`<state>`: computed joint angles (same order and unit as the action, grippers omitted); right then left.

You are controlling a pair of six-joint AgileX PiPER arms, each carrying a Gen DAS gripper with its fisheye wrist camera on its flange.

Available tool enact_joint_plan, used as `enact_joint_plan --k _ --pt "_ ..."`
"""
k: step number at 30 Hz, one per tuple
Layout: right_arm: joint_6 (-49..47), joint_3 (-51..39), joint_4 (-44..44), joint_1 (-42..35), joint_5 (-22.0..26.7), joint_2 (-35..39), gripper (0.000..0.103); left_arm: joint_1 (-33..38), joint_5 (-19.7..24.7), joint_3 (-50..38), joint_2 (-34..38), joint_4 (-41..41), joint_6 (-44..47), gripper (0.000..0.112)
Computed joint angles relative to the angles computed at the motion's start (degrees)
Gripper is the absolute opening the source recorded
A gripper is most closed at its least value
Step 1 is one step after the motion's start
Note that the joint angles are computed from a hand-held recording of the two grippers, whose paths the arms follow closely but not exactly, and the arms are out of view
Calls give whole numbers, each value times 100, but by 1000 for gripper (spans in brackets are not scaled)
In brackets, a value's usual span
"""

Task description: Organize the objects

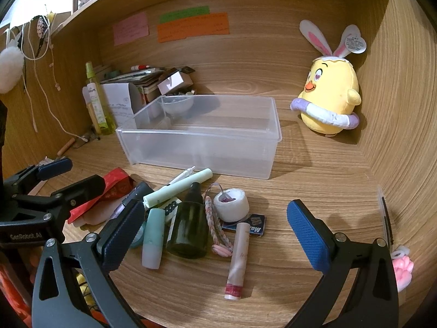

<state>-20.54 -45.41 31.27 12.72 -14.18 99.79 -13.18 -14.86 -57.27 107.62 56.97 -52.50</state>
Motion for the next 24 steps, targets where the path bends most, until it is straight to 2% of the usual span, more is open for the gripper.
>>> enact_joint_plan --k 24 --pt "116 1 -88 -11 2 29 103 -38 12 29 -12 -233 245 103"
